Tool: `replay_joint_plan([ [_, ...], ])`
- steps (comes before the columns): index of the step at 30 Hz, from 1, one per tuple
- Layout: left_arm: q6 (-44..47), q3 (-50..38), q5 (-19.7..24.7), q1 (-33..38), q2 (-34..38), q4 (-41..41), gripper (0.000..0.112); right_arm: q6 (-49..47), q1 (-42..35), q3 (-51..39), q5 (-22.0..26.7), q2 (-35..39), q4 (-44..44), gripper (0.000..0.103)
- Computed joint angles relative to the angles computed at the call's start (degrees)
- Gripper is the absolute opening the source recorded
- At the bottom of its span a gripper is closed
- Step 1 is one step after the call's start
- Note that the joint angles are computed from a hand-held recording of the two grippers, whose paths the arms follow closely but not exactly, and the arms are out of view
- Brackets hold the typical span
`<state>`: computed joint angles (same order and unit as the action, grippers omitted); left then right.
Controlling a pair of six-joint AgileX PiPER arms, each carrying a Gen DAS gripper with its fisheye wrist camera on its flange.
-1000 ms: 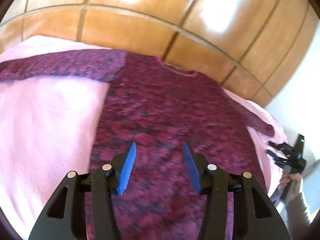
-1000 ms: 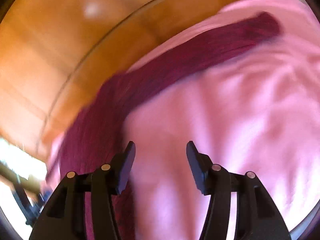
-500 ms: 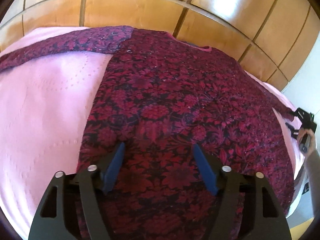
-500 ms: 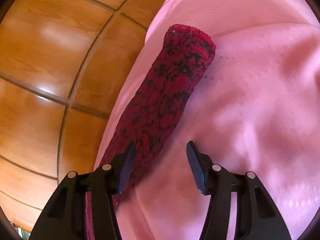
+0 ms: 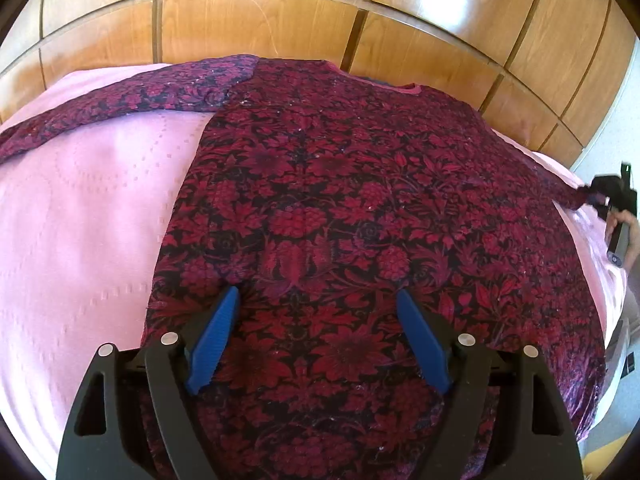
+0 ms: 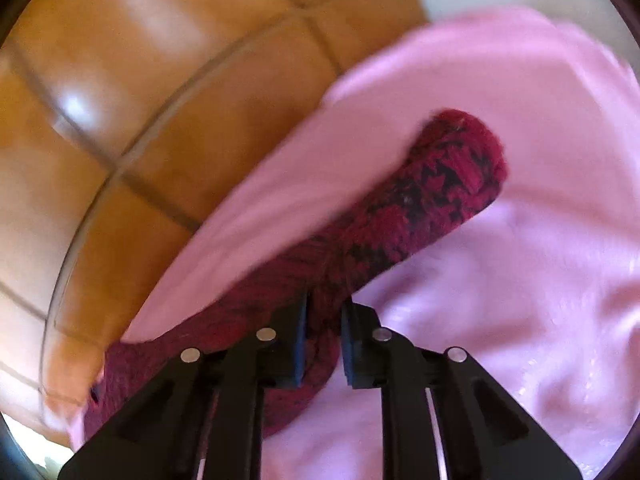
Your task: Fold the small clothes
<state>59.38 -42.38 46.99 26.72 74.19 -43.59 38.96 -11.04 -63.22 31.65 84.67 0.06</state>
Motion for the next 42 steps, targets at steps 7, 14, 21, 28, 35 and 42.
replay_joint_plan([
  [7, 2.2, 0.7, 0.2, 0.9, -0.1, -1.9, 0.081, 9.5, 15.6, -10.0, 4.9, 4.0, -15.0, 0.013],
  [14, 4.2, 1.6, 0.2, 1.1, -0.4, -3.3, 0.086, 9.0, 28.3, -21.3, 10.0, 13.2, -17.7, 0.013],
  [21, 0.1, -2.8, 5.8, 2.9, 2.1, -2.0, 0.086, 4.6, 37.6, -35.4, 15.7, 25.5, -14.7, 0.013],
  [28, -8.5, -12.9, 16.2, 5.9, 6.9, -5.6, 0.086, 5.5, 44.0, -37.7, 16.8, 28.7, -19.1, 0.054],
  [35, -16.8, -23.0, 18.7, -3.3, 15.3, -9.4, 0.071, 23.4, 46.9, -13.2, 0.2, 11.9, -25.5, 0.096],
  [42, -29.0, -35.5, 19.0, -14.9, 27.8, -15.2, 0.061, 30.7, 41.5, 7.4, -25.9, 5.4, -18.4, 0.1],
])
